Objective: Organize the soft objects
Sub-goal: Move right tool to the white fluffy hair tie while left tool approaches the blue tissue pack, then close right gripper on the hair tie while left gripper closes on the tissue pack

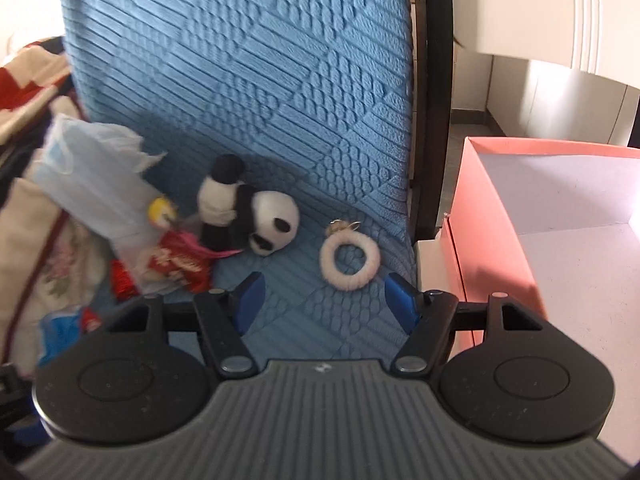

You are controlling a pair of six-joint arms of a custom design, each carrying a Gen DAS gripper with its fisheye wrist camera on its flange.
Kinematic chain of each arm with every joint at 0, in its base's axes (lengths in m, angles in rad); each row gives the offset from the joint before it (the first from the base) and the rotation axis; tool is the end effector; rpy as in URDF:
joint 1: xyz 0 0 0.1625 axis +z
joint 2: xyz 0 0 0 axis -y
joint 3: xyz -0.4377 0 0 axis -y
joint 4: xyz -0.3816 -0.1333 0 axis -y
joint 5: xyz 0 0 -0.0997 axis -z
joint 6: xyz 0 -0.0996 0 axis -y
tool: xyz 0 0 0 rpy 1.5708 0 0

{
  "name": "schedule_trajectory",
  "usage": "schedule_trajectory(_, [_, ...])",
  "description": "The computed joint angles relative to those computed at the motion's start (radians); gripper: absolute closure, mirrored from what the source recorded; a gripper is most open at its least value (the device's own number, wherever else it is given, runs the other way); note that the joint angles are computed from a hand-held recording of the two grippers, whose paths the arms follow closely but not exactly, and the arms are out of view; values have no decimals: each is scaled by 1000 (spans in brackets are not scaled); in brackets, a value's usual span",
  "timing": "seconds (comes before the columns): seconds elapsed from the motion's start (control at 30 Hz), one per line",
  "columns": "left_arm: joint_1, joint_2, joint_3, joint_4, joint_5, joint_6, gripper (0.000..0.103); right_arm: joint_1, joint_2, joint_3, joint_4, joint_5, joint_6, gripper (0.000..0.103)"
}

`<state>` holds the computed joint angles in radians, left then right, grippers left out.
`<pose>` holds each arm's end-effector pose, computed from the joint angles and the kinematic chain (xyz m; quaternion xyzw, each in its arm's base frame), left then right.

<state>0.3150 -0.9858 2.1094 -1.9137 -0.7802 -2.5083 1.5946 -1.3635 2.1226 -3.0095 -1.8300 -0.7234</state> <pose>-0.3439 -0.3267 0.0634 -0.3815 0.7774 -0.4466 0.2252 0.1198 -0.5023 0.3160 0.3011 -0.8861 0.2687 0.2277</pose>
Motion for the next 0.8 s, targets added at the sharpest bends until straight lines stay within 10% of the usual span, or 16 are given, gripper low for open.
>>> schedule_trajectory(0.8, [54,46,-30,-5,15,-35,7,-44,304,-51,-378,-48,-56,34])
